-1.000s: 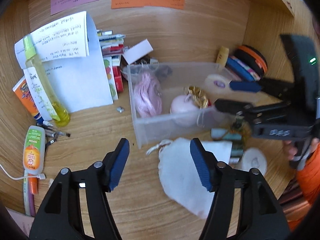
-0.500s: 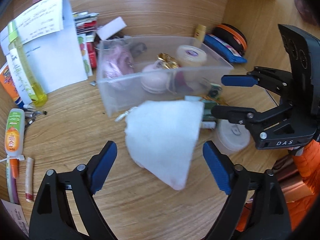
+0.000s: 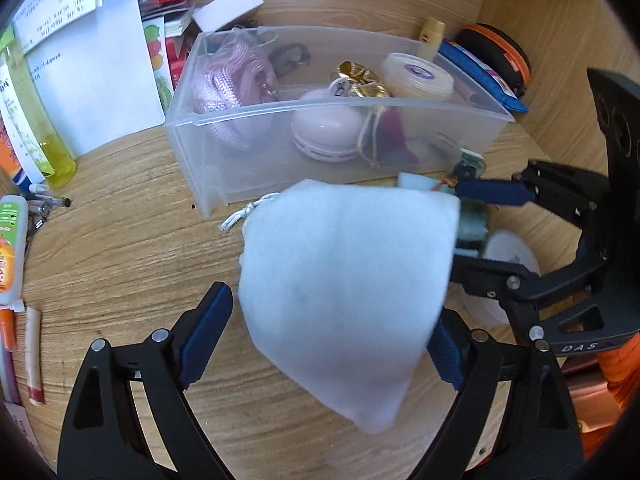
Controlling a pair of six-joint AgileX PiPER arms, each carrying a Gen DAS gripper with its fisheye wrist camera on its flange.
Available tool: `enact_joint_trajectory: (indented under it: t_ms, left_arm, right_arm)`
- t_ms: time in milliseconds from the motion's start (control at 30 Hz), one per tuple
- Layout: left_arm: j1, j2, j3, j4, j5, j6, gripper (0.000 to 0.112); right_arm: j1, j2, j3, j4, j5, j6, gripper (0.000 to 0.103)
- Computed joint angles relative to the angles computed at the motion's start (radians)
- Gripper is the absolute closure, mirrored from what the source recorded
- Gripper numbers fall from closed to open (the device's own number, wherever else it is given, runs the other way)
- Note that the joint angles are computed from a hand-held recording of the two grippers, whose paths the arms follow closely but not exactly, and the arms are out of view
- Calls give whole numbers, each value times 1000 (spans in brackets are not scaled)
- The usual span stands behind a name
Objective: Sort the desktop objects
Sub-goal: 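Grasp the white bag with the left tool while the right grasps the green jar, then drop the green jar into the box with the right tool while the left lifts the bag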
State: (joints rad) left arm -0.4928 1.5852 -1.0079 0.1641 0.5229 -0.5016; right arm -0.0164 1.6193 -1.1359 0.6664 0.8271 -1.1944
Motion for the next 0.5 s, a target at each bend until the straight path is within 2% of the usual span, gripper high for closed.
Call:
enact_joint_trajectory:
  t_ms: [167, 267, 400, 500]
  left_arm:
    - [36, 38, -35, -66, 9, 53, 22]
    - [46, 66, -61, -94, 23, 76, 22]
    - [34, 99, -98, -17, 41, 12, 22]
    - [28, 107, -101, 17, 32, -23, 22]
  right_arm:
    - [-19, 33, -30, 24, 38, -6, 44]
    - [-17, 35, -30, 30, 47, -18, 49]
    - [-3, 45, -34, 26, 48, -24, 58]
    - [-7, 50, -32, 40, 43, -37, 58]
